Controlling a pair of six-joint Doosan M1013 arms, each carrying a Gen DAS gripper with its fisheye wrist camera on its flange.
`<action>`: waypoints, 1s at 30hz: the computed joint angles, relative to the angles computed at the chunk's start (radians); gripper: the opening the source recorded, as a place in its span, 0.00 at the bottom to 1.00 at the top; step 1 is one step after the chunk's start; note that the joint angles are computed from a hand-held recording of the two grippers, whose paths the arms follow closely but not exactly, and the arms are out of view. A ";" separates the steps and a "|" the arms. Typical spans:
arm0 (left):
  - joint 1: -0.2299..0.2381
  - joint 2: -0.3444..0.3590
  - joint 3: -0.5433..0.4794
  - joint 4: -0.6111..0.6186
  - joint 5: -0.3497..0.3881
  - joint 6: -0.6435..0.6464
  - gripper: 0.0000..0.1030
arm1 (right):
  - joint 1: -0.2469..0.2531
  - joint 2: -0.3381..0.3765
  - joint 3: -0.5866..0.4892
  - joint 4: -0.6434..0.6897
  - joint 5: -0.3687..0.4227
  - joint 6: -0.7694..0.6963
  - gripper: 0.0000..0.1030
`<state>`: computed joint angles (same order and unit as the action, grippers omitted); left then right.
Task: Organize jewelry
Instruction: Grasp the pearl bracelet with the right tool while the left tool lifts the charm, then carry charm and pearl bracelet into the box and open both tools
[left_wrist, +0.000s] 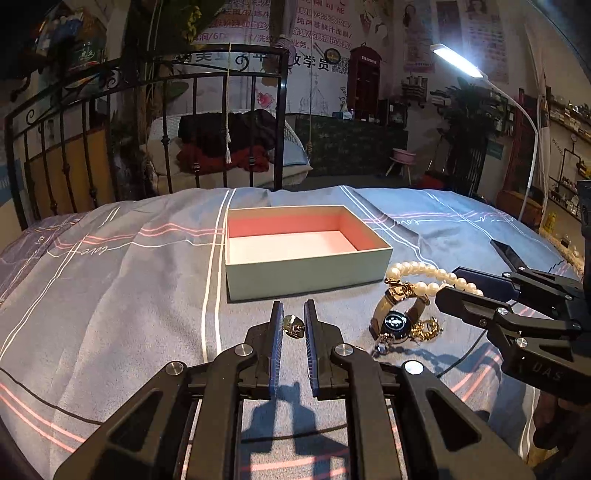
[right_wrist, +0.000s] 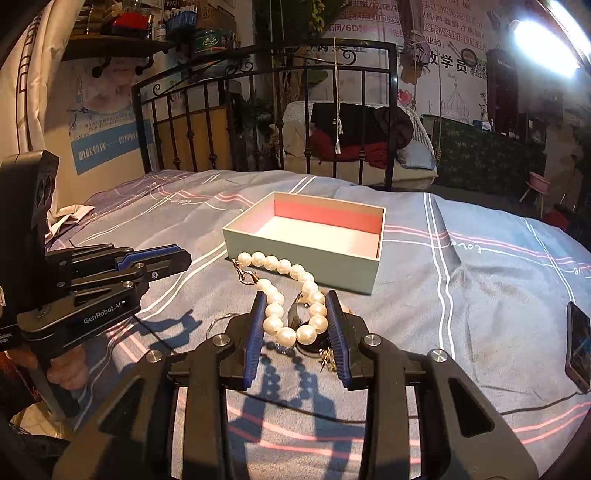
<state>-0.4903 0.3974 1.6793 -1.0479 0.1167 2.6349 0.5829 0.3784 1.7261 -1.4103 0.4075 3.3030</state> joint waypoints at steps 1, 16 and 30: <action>0.000 0.004 -0.011 0.034 0.002 -0.036 0.11 | -0.004 0.000 -0.005 -0.012 -0.002 0.006 0.32; -0.015 0.139 -0.287 0.946 0.120 -0.967 0.11 | -0.110 0.105 -0.217 0.351 -0.012 -0.466 0.32; -0.006 0.295 -0.547 1.000 0.434 -1.045 0.11 | -0.180 0.246 -0.428 1.052 0.085 -1.135 0.32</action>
